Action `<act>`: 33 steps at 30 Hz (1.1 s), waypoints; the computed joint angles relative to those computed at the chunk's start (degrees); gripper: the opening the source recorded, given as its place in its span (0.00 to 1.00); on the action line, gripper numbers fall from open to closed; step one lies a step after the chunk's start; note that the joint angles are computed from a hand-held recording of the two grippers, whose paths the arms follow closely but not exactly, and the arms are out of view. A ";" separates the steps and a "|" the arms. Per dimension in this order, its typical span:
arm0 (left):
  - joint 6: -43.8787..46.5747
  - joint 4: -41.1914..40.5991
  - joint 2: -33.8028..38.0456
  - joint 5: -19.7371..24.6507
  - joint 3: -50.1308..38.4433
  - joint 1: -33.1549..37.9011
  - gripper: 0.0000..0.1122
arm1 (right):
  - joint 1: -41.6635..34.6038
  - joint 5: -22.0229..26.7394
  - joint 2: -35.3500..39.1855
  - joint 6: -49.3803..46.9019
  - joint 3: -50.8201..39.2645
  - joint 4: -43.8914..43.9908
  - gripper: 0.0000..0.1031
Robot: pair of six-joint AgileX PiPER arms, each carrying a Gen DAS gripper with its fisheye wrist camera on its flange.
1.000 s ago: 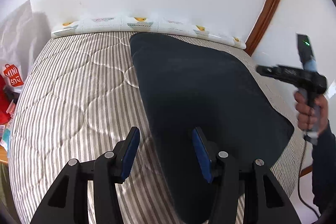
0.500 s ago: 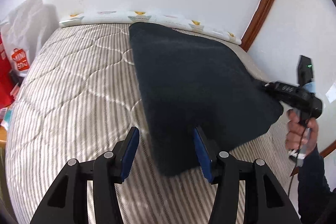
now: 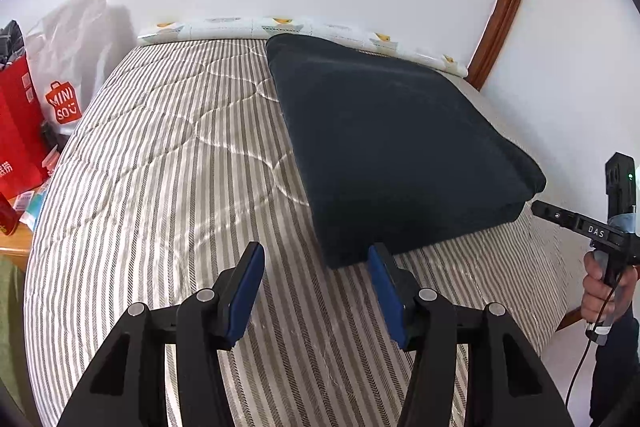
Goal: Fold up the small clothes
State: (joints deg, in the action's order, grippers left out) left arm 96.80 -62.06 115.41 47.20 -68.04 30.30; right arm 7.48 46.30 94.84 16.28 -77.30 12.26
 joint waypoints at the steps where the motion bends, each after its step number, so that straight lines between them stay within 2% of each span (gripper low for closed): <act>1: 0.23 -0.05 -0.29 -0.34 0.58 -0.03 0.46 | 0.00 0.20 0.27 -0.45 0.07 0.92 0.39; 4: 2.32 -1.13 -0.76 -1.01 1.89 -0.09 0.46 | 0.74 -3.11 0.82 -2.55 1.66 3.90 0.41; 6: 2.97 -1.88 -0.93 -2.95 2.80 -0.77 0.46 | 1.16 -3.80 3.21 -1.96 0.10 4.12 0.41; 9: 1.54 -1.69 -0.52 -4.75 3.02 -1.85 0.46 | 0.58 -5.05 5.83 -4.44 -1.37 8.89 0.40; 11: 1.71 -2.30 -0.23 -5.11 3.14 -2.38 0.46 | 0.49 -5.96 6.85 -7.86 -1.84 11.60 0.27; 13: 2.06 -3.01 -0.38 -5.97 3.62 -3.16 0.45 | 1.07 -7.08 6.42 -7.56 -1.96 9.68 0.14; 15: 4.11 -5.30 -0.77 -5.75 4.51 -3.58 0.43 | 0.83 -7.22 5.67 -9.46 -2.24 9.02 0.11; 16: 5.03 -6.51 -1.08 -6.09 5.10 -3.99 0.36 | 0.53 -6.91 5.56 -10.19 -2.59 8.87 0.10; 17: 5.70 -7.42 -1.26 -6.41 5.50 -4.54 0.24 | 0.24 -6.96 5.17 -10.72 -2.45 8.74 0.10; 20: 8.17 -9.91 -1.77 -7.37 6.66 -5.78 0.13 | -0.59 -8.12 4.33 -11.06 -1.34 7.69 0.09; 24: 9.37 -10.56 -2.03 -4.52 7.41 -4.72 0.13 | -2.56 -9.62 4.10 -13.38 0.39 10.19 0.08; 27: 11.55 -11.56 -2.08 -6.90 9.04 -5.80 0.13 | -2.91 -10.11 3.82 -14.05 1.99 10.63 0.08; 29: 13.39 -12.89 -2.38 -7.88 10.01 -5.92 0.13 | -1.52 -9.57 3.14 -11.42 2.42 7.23 0.09; 33: 6.42 -7.54 -1.85 -5.91 7.87 -5.14 0.15 | 0.25 -5.37 0.13 -4.48 1.27 -2.82 0.12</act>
State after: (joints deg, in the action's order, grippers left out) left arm 103.22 -69.61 113.56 41.29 -60.17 25.16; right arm 7.73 40.93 94.97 11.80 -76.03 9.44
